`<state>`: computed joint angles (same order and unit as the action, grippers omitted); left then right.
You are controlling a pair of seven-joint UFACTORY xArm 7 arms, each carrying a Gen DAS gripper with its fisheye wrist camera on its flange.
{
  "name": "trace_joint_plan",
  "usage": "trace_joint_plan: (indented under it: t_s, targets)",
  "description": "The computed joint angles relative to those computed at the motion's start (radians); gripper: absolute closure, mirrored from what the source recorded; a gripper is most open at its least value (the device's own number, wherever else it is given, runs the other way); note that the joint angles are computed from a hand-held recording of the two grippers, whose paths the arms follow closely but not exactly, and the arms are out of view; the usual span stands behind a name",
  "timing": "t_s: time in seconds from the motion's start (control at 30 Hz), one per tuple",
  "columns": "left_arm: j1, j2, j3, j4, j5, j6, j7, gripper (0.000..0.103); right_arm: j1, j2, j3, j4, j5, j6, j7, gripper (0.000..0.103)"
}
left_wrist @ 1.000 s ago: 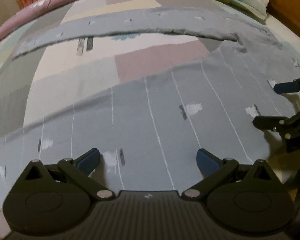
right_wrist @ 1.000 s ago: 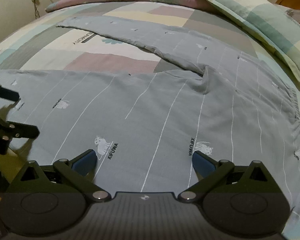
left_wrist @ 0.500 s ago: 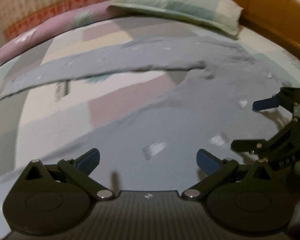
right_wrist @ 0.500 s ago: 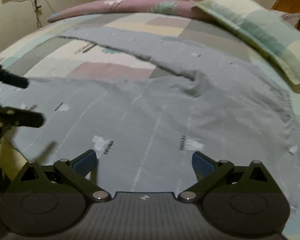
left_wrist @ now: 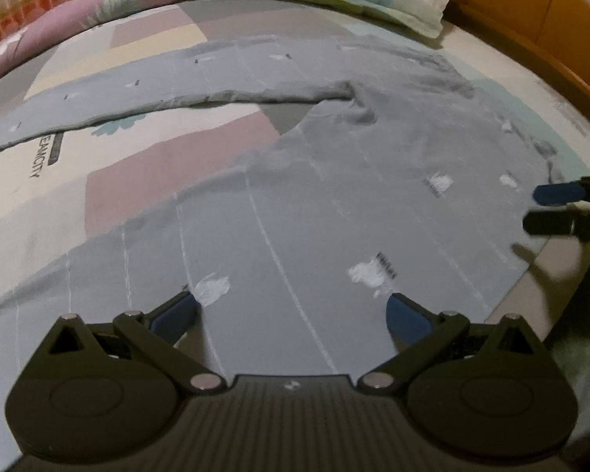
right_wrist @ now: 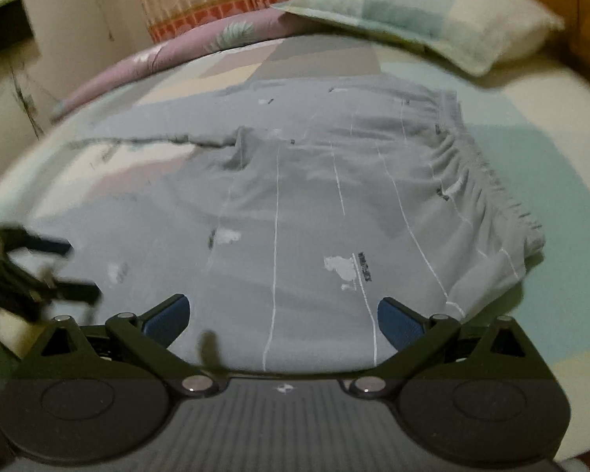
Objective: Fold clothes
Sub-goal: 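Grasp the pants leg cuff with the right gripper and lift it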
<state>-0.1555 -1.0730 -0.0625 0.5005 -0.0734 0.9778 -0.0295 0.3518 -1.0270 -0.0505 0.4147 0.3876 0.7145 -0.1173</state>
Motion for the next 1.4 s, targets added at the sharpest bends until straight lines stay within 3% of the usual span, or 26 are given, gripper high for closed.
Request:
trace_joint_plan:
  t_s: [0.2,0.3,0.43,0.6,0.73,0.87,1.13,1.4]
  targets:
    - [-0.028,0.083,-0.018,0.047,0.001,-0.065,0.019,0.001,0.059,0.202,-0.208,0.175,0.147,-0.042,-0.138,0.0]
    - [-0.046,0.12,-0.012,0.055,-0.013,-0.109,0.03,0.001,0.099,0.362,-0.316,0.316,0.232,-0.032,-0.266,0.0]
    - [-0.061,0.17,-0.004,0.068,-0.032,-0.149,0.039,0.001,0.163,0.595,-0.473,0.517,0.378,0.044,-0.439,0.0]
    - [-0.057,0.223,-0.005,0.093,-0.028,-0.165,0.046,0.001,0.162,0.905,-0.577,0.74,0.573,0.158,-0.561,0.0]
    - [-0.058,0.259,0.001,0.109,-0.034,-0.163,0.052,0.001,0.084,1.117,-0.579,0.9,0.727,0.287,-0.621,0.0]
    - [-0.061,0.287,0.009,0.116,-0.051,-0.166,0.054,0.001,-0.025,1.256,-0.529,1.021,0.865,0.44,-0.642,0.0]
    - [-0.064,0.29,0.017,0.106,-0.065,-0.183,0.067,0.001,-0.191,1.332,-0.427,1.137,0.846,0.693,-0.649,0.0]
    - [-0.061,0.289,0.012,0.106,-0.064,-0.181,0.067,0.001,-0.273,1.407,-0.304,1.239,0.858,0.718,-0.603,0.0]
